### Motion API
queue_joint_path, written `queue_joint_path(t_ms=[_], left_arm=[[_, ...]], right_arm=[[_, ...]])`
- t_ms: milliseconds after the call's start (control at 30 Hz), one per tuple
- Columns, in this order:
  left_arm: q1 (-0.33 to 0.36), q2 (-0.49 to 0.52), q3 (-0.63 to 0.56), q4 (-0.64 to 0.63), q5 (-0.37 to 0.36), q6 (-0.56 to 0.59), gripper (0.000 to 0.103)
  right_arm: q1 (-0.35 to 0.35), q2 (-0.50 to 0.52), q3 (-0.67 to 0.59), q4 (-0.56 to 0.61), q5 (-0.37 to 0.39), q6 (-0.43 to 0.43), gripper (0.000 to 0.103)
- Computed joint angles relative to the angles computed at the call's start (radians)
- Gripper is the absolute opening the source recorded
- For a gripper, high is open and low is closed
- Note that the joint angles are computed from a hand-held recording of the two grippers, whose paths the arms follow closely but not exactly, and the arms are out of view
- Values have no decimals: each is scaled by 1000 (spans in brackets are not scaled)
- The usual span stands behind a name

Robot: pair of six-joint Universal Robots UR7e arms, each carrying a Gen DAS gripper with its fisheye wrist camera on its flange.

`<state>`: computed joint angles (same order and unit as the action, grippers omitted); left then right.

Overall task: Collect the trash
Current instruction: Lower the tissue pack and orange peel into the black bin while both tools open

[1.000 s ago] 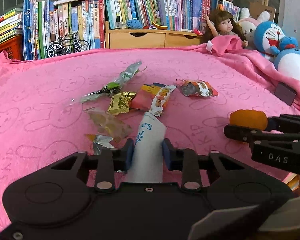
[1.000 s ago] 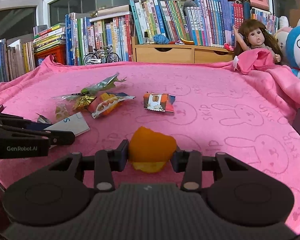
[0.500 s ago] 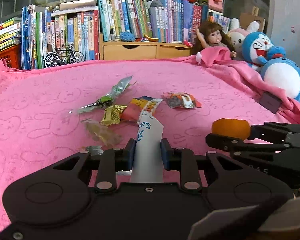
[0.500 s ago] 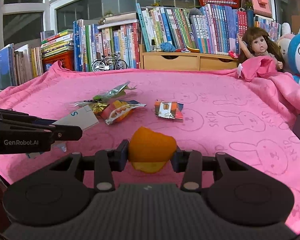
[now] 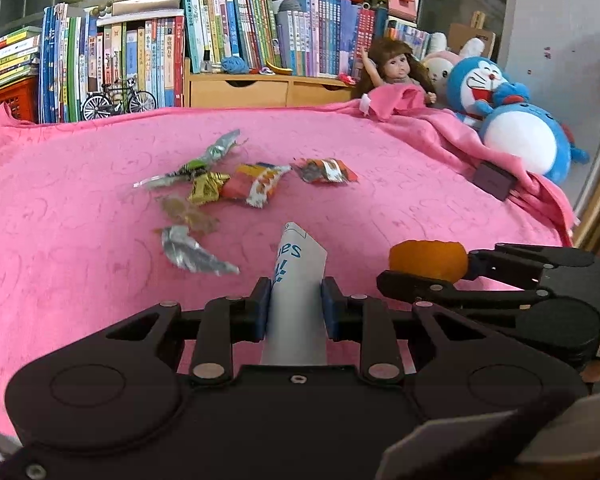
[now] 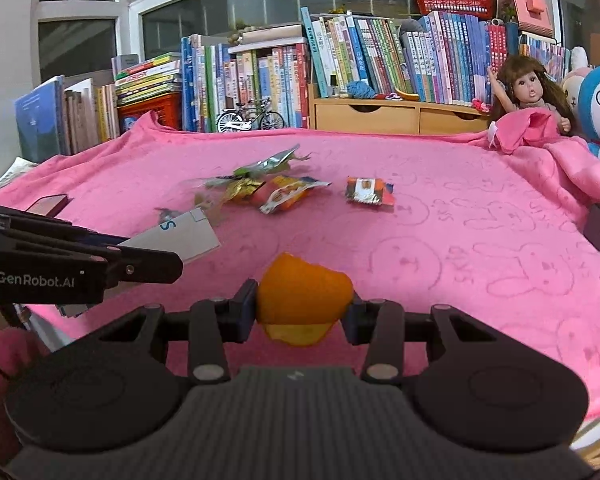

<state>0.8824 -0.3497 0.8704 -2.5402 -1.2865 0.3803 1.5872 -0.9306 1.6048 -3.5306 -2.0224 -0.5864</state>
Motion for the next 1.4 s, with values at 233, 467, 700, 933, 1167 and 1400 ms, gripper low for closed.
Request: queue_joint_path(t_ms=[233, 467, 700, 933, 1167, 1400], left_arm=[[3, -109, 167, 8, -29, -51, 25], [4, -174, 273, 44, -2, -53, 25], [15, -204, 321, 145, 25, -78, 25], [31, -156, 286, 314, 115, -148, 26], [55, -115, 238, 417, 123, -207, 29], [54, -95, 213, 441, 135, -196, 41]], right_arm=[[16, -30, 90, -13, -17, 25, 48], [26, -58, 169, 1, -56, 59, 48], [17, -70, 211, 60, -104, 118, 48], [-12, -63, 222, 169, -122, 204, 48], [-35, -56, 225, 255, -117, 271, 49], [-39, -53, 217, 293, -107, 280, 52]])
